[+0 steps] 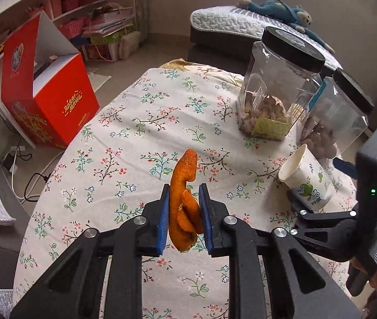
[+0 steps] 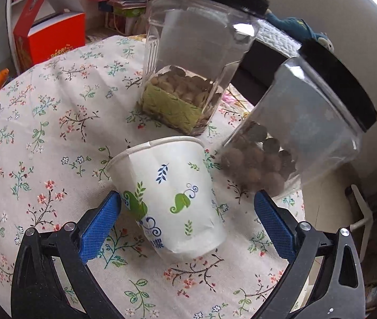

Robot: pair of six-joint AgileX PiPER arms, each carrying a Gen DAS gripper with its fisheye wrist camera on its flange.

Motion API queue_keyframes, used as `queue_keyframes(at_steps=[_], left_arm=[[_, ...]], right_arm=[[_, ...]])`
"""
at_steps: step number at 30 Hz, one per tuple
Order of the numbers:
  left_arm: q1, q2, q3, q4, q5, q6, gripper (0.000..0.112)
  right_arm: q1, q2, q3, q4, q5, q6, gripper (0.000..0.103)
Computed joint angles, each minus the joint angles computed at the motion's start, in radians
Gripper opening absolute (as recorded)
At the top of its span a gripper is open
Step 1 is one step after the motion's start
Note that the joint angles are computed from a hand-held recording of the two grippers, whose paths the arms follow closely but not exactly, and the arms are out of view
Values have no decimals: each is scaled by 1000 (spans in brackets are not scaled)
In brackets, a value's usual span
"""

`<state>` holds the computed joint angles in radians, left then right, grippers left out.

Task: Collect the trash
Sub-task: 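Grasp the other orange peel with the left gripper while the right grasps the white paper cup, then drop the paper cup into the bin with the right gripper while the left drops the peel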

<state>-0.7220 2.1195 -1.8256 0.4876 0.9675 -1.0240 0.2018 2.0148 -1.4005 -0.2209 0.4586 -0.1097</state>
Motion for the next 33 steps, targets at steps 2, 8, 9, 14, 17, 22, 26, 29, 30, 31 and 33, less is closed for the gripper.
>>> queue_keyframes(at_steps=[2,8,9,14,17,22,26,29,30,31,33], left_arm=[[9,1,-4,0,-7,7,21],[21,-43,66,4,-38,-27,21],[23,-55,81,5,-45,-36,21],[12,-131,160,24,-75,-88,21],[-12,-180,199,54,-84,-134,21],[-72,-237,213,125,-64,-187,21],[-137,-280,226,186,-39,-251,21],[-193,-292,217,229,-17,-297,21],[-214,-290,208,251,-4,-311,21],[-231,-287,199,270,6,-321,21],[-259,-280,181,298,10,-339,21]], right_arm=[[-12,23,-35,98,39,-77,79],[-66,-47,24,416,61,-271,53],[-64,-76,53,429,45,-276,53],[-64,-245,176,518,8,-331,53],[-59,-343,226,540,8,-336,53],[-79,-498,308,618,13,-392,54],[-148,-610,353,708,53,-455,54],[-183,-675,390,751,48,-470,54],[-194,-694,408,761,33,-479,54],[-207,-719,433,771,13,-491,55],[-248,-758,487,830,-22,-554,55]])
